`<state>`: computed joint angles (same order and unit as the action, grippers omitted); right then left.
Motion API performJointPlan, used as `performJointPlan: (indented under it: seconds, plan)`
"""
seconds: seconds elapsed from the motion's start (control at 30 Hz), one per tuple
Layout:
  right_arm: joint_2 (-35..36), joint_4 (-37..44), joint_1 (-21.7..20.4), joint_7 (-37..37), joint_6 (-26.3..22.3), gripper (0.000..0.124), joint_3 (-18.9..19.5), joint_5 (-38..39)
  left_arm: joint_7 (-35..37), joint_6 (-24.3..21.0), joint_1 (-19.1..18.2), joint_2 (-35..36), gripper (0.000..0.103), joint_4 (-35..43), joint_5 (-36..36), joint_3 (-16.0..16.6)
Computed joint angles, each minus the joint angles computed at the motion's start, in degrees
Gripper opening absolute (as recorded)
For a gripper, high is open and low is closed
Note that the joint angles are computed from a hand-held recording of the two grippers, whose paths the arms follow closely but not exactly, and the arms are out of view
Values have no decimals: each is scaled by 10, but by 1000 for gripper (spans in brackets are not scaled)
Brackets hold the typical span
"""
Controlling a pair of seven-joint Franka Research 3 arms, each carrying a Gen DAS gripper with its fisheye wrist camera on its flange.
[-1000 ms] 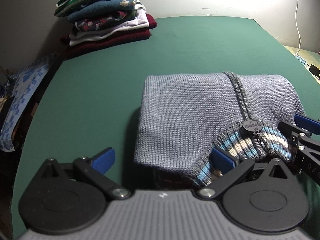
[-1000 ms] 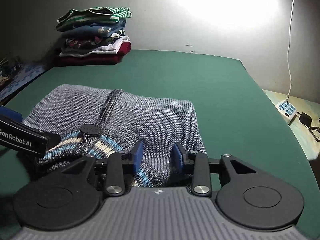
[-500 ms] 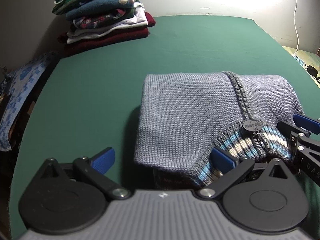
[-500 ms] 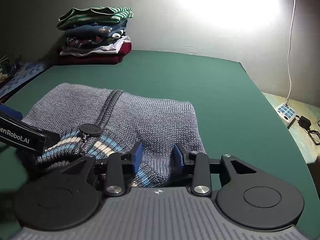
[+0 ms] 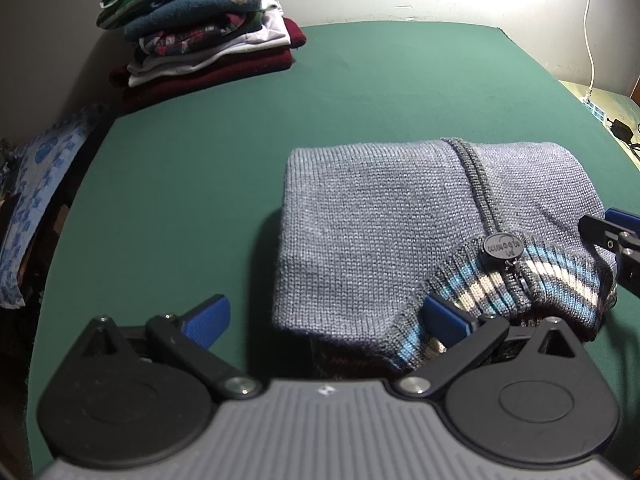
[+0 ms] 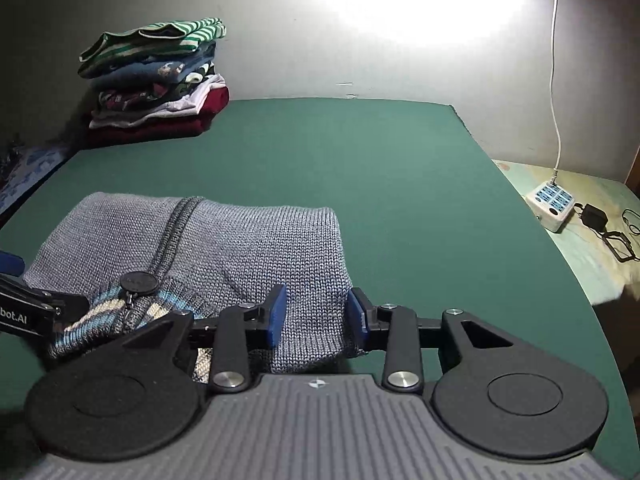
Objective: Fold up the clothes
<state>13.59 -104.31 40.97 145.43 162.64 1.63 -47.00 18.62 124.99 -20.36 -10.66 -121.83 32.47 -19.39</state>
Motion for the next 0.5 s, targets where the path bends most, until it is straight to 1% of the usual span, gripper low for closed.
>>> performJointPlan:
  seconds: [0.1, 0.23, 0.33, 0.43, 0.5]
  plan:
    - [4, 1, -7, -41, -3, 37, 11, 28, 2, -7, -1, 2, 102, 5, 1, -1]
    - [4, -1, -9, -74, 2, 39, 11, 54, 9, -1, -1, -3, 102, 2, -10, 4]
    - [3, -3, -9, -81, 2, 47, 8, 75, 30, -1, 0, -4, 102, 6, -31, 10]
    - [-1, -8, -18, -104, 5, 47, 15, 117, 45, 12, 3, -12, 102, -3, -50, 15]
    - [-4, -11, -19, -111, 4, 52, 15, 134, 50, 23, 5, -19, 102, -13, -59, 16]
